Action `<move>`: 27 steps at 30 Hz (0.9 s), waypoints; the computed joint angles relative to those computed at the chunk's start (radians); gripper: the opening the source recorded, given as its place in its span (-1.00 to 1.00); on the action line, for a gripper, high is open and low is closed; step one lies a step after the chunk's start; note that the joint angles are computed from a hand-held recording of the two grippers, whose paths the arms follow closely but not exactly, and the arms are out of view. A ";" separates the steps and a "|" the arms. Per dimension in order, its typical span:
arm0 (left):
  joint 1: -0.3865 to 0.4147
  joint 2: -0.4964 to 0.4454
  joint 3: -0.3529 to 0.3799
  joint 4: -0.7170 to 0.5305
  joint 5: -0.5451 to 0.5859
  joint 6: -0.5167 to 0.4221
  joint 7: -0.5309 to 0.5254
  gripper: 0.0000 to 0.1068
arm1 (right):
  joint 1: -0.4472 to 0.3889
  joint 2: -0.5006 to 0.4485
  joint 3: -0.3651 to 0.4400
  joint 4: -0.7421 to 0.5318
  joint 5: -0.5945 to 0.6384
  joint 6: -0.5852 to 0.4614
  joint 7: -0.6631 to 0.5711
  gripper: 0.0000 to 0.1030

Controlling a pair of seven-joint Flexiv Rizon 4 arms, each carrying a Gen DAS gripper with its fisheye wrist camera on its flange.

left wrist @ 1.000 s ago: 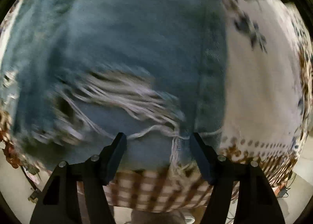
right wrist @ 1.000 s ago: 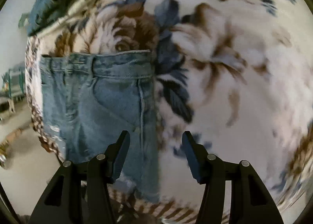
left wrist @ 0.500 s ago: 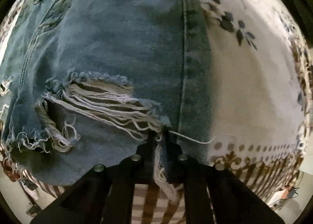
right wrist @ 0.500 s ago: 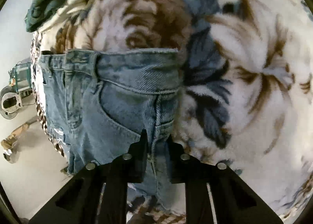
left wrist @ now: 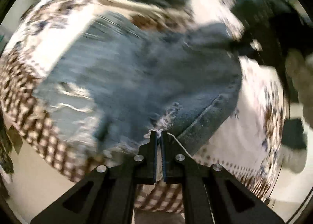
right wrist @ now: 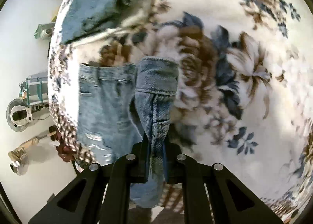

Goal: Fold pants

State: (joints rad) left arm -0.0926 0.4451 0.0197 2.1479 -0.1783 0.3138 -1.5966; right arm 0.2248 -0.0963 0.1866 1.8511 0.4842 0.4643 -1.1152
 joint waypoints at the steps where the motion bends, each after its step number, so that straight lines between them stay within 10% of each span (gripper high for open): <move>1: 0.019 0.016 0.011 0.015 0.002 0.013 0.002 -0.97 | 0.008 -0.002 0.003 -0.019 -0.002 -0.003 0.014 -0.79; 8: 0.127 -0.063 0.088 0.050 0.004 0.168 -0.006 -1.00 | 0.156 -0.193 0.051 -0.310 -0.141 -0.030 0.115 -0.79; 18: 0.253 -0.236 0.128 0.106 0.066 0.316 -0.021 -1.00 | 0.371 -0.706 0.058 -0.882 -0.350 -0.260 0.217 -0.77; 20: 0.267 -0.272 0.144 0.122 0.035 0.311 0.013 -0.99 | 0.384 -0.775 0.063 -0.963 -0.343 -0.312 0.220 -0.64; 23: 0.297 -0.272 0.162 0.138 0.023 0.261 -0.017 -0.94 | 0.357 -0.819 0.101 -1.019 -0.270 -0.323 0.171 0.40; 25: 0.324 -0.244 0.198 0.171 -0.059 0.228 -0.037 -0.74 | 0.337 -0.765 0.107 -0.949 -0.236 -0.270 0.140 0.65; 27: 0.351 -0.210 0.221 0.194 -0.100 0.194 -0.062 0.17 | 0.321 -0.695 0.103 -0.863 -0.226 -0.219 0.115 0.65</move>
State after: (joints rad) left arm 0.2584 0.2348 0.2402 2.3422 -0.2787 0.5074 -1.6588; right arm 0.5459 -0.7916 0.2897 0.9879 0.2578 0.2454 -1.0004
